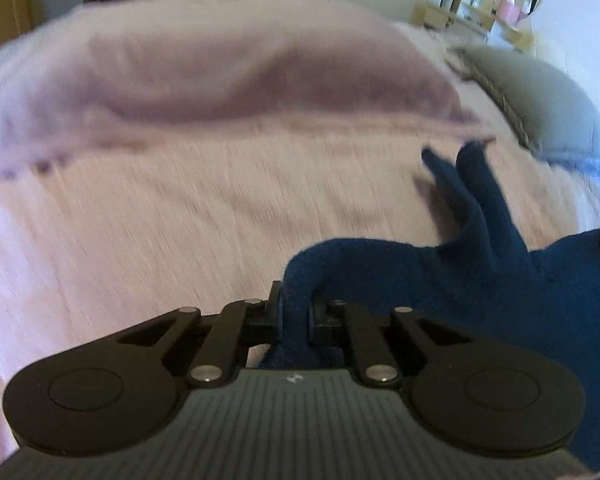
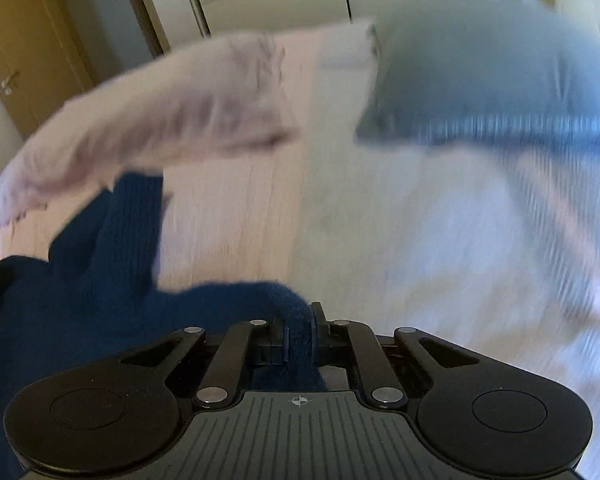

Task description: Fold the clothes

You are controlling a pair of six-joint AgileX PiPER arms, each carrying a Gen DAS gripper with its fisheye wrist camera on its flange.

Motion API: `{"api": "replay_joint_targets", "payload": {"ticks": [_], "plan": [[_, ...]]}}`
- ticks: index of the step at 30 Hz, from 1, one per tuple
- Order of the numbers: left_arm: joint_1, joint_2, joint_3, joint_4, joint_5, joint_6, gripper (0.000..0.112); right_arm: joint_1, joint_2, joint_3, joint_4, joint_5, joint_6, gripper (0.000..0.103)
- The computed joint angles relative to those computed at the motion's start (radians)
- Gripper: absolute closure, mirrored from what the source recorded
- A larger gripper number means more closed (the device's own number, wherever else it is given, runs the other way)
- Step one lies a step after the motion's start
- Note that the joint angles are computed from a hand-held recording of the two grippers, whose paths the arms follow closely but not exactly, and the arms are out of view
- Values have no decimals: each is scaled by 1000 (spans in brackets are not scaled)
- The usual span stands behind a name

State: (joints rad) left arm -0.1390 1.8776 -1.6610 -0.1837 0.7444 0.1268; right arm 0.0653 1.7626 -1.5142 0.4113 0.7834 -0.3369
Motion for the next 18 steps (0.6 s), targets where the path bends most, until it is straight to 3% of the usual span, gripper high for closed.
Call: {"api": "replay_joint_targets", "payload": {"ticks": [4, 6, 7, 9, 10, 12, 15, 18], "plan": [[-11, 20, -87, 76, -49, -56, 101, 32, 31, -109, -70, -53, 8, 96], [-35, 59, -149, 176, -39, -132, 91, 54, 48, -135, -119, -122, 53, 95], [-47, 77, -176, 232, -21, -172, 88, 73, 78, -163, -189, -114, 120, 93], [-65, 101, -208, 342, 30, -250, 86, 112, 144, -236, -332, -75, 259, 65], [-66, 99, -203, 379, 49, -284, 86, 125, 159, -242, -401, -43, 337, 62], [-31, 26, -98, 373, 50, -321, 86, 122, 113, -153, -433, -70, 444, 59], [53, -138, 109, 331, 64, -341, 85, 52, -37, 54, -292, -78, 446, 51], [172, -345, 327, 297, 119, -364, 82, -39, -239, 292, -182, -49, 433, 51]]}}
